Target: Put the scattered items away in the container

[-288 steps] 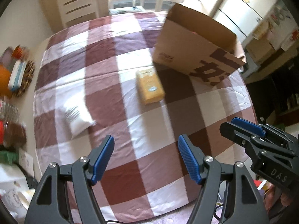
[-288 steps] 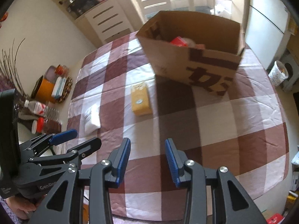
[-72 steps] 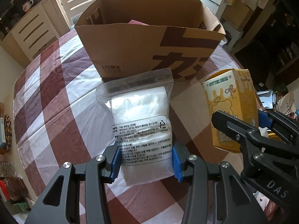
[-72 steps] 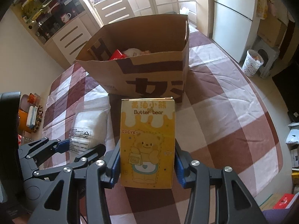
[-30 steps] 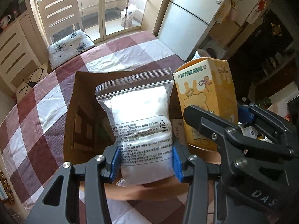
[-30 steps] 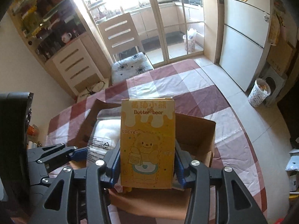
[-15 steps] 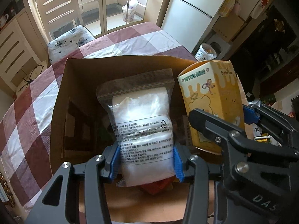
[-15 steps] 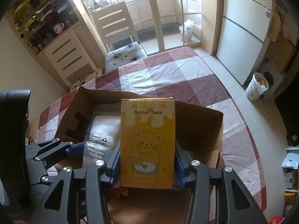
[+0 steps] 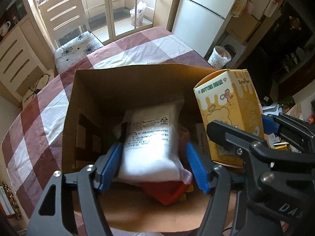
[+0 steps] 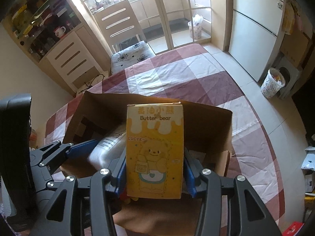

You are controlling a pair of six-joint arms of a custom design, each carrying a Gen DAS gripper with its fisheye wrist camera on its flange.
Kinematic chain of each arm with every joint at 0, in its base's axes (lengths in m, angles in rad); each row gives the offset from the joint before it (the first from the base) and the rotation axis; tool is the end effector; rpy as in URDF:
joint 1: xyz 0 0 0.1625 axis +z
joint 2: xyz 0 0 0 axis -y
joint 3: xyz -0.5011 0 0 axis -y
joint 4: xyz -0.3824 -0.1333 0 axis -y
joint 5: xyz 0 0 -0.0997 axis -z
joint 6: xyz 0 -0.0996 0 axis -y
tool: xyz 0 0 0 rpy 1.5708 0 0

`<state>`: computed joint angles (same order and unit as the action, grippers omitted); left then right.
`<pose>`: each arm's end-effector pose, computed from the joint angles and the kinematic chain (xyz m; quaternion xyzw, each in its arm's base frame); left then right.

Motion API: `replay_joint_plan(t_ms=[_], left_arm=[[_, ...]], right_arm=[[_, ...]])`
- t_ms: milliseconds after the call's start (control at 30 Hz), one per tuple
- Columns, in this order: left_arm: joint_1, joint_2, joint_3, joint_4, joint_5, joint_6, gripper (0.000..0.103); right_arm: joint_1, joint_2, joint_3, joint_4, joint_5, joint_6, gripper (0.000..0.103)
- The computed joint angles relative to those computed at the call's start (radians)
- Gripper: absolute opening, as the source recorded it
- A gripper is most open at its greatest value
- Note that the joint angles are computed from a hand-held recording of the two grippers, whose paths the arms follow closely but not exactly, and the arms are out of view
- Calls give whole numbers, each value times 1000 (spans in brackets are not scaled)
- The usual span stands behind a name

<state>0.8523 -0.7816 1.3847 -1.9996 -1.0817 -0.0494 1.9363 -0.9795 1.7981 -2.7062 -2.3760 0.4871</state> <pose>-0.3605 -0.6858 0.1947 0.3373 0.9061 -0.0121 0.2553 0.2922 -0.5915 0.2648 -0.1169 -0.9031 0.2921 0.2923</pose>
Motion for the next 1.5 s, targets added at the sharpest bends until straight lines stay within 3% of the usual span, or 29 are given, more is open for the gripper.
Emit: replay_joint_plan(t_ms=[133, 400, 633, 833, 1100, 1500], left_arm=[[-9, -14, 7, -2, 10, -1, 80], [-21, -67, 47, 12, 8, -43, 85], [-39, -115, 75, 34, 13, -118, 85], [-73, -154, 117, 44, 78, -193, 93], [-93, -166, 143, 105, 117, -248, 95], [-96, -163, 151, 125, 146, -278, 95]], right_arm=[[2, -20, 1, 11, 30, 23, 50], [12, -54, 5, 55, 79, 67, 52], [58, -69, 0, 119, 4, 109, 52], [114, -78, 20, 246, -116, 252, 52], [141, -80, 77, 312, -155, 400, 52], [140, -71, 81, 337, -162, 440, 52]])
